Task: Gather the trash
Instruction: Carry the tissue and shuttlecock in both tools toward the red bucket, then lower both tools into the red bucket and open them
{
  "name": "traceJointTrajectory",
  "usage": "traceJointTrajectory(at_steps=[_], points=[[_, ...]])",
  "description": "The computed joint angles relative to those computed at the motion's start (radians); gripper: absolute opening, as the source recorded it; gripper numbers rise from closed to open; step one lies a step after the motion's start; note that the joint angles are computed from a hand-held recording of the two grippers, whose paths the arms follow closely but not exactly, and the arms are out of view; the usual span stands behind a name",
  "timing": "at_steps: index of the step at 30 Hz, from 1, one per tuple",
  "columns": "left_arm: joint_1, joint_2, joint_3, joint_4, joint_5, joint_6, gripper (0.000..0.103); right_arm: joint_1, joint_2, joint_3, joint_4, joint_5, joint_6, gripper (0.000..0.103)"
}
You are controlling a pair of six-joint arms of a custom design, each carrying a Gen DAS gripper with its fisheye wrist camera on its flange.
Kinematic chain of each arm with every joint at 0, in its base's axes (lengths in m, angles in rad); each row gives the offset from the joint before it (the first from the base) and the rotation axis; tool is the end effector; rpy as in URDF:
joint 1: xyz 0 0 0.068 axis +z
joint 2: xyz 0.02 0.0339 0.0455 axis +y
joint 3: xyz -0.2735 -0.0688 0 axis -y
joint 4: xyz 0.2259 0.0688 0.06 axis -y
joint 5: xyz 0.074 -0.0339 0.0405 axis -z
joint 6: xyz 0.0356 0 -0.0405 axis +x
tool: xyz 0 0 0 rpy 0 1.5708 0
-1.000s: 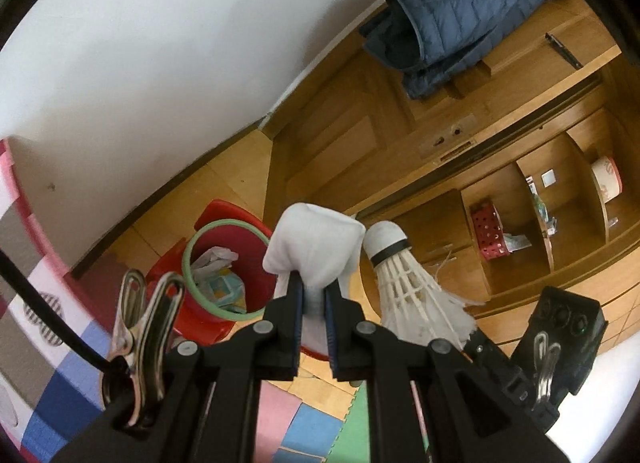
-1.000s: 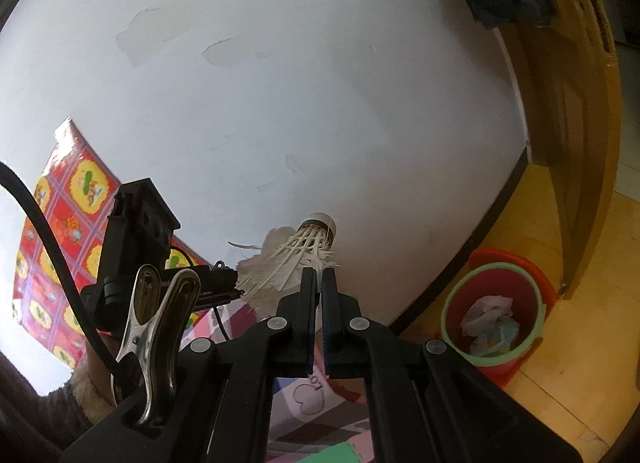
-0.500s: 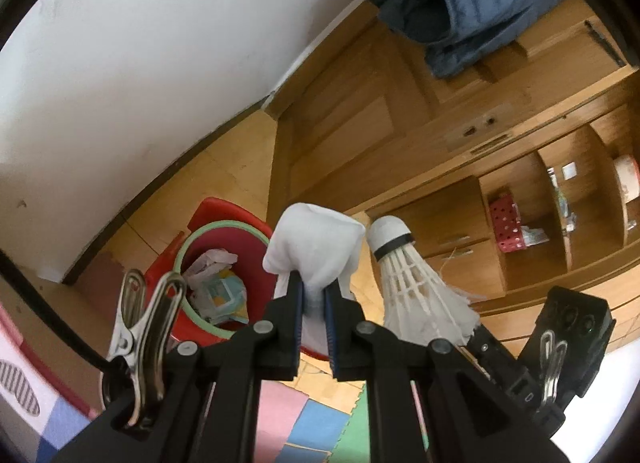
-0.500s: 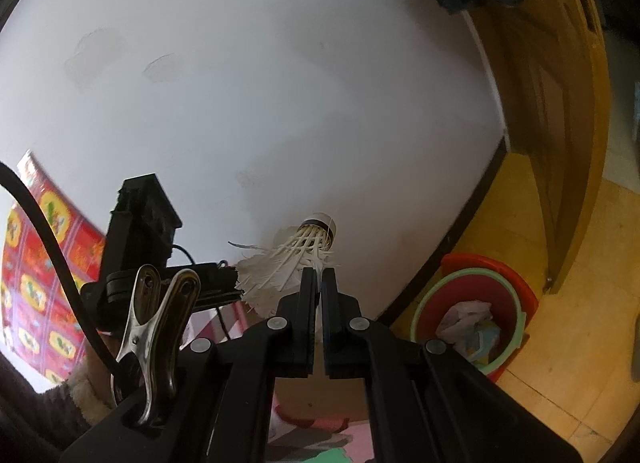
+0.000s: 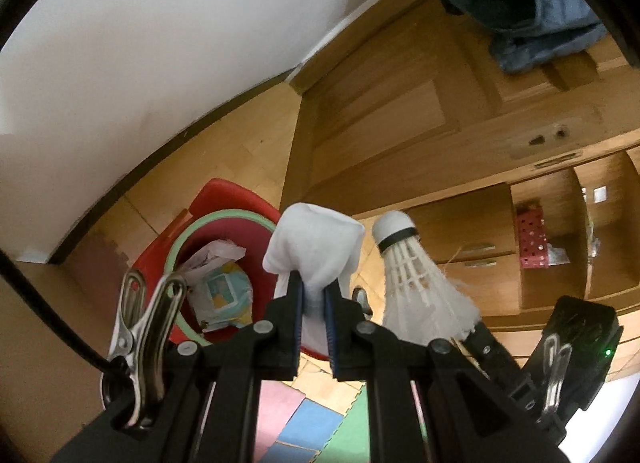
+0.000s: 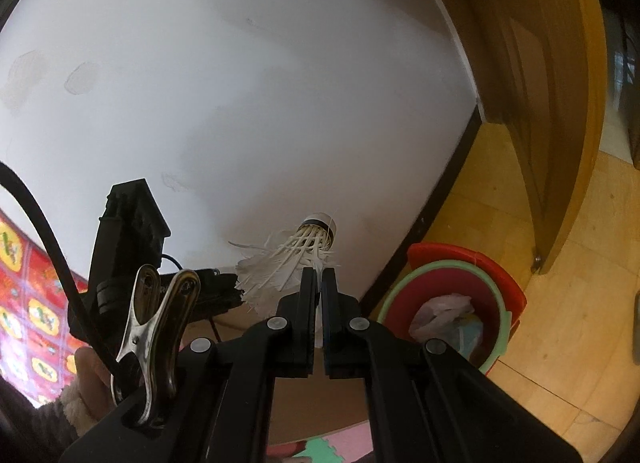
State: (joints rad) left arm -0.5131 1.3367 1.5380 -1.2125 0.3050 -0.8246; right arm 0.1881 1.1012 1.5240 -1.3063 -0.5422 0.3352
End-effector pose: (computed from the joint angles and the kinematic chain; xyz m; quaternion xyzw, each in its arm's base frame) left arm 0.1892 -0.1189 0.3920 -0.1059 0.9450 -0.2838 0.1236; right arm 0.1379 0.0450 0.4240 -0.0233 0.9113 0.3275 0.2483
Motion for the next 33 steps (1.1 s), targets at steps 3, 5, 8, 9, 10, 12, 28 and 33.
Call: traceJointTrajectory(at_steps=[3, 5, 8, 9, 10, 12, 28, 33], points=[[0.018, 0.011, -0.082, 0.058, 0.029, -0.006, 0.01, -0.023, 0.01, -0.046, 0.031, -0.002, -0.016, 0.003], [0.028, 0.018, -0.141, 0.107, 0.057, -0.034, 0.01, -0.037, 0.013, -0.087, 0.056, 0.008, -0.031, 0.003], [0.0, 0.035, -0.223, 0.187, 0.038, -0.051, 0.01, -0.033, 0.003, -0.169, 0.094, 0.049, -0.048, 0.003], [-0.015, 0.05, -0.272, 0.238, 0.03, -0.057, 0.01, -0.033, -0.003, -0.204, 0.109, 0.065, -0.065, 0.003], [-0.028, 0.065, -0.296, 0.267, 0.021, -0.066, 0.01, -0.03, -0.009, -0.234, 0.124, 0.078, -0.078, 0.003], [-0.048, 0.108, -0.38, 0.361, 0.021, -0.086, 0.01, -0.015, -0.023, -0.335, 0.175, 0.123, -0.109, 0.003], [-0.063, 0.386, -0.484, 0.595, 0.037, -0.122, 0.01, -0.088, 0.058, -0.701, 0.46, 0.131, -0.151, 0.003], [-0.072, 0.468, -0.469, 0.597, 0.033, -0.063, 0.01, -0.103, 0.096, -0.741, 0.506, 0.123, -0.165, 0.003]])
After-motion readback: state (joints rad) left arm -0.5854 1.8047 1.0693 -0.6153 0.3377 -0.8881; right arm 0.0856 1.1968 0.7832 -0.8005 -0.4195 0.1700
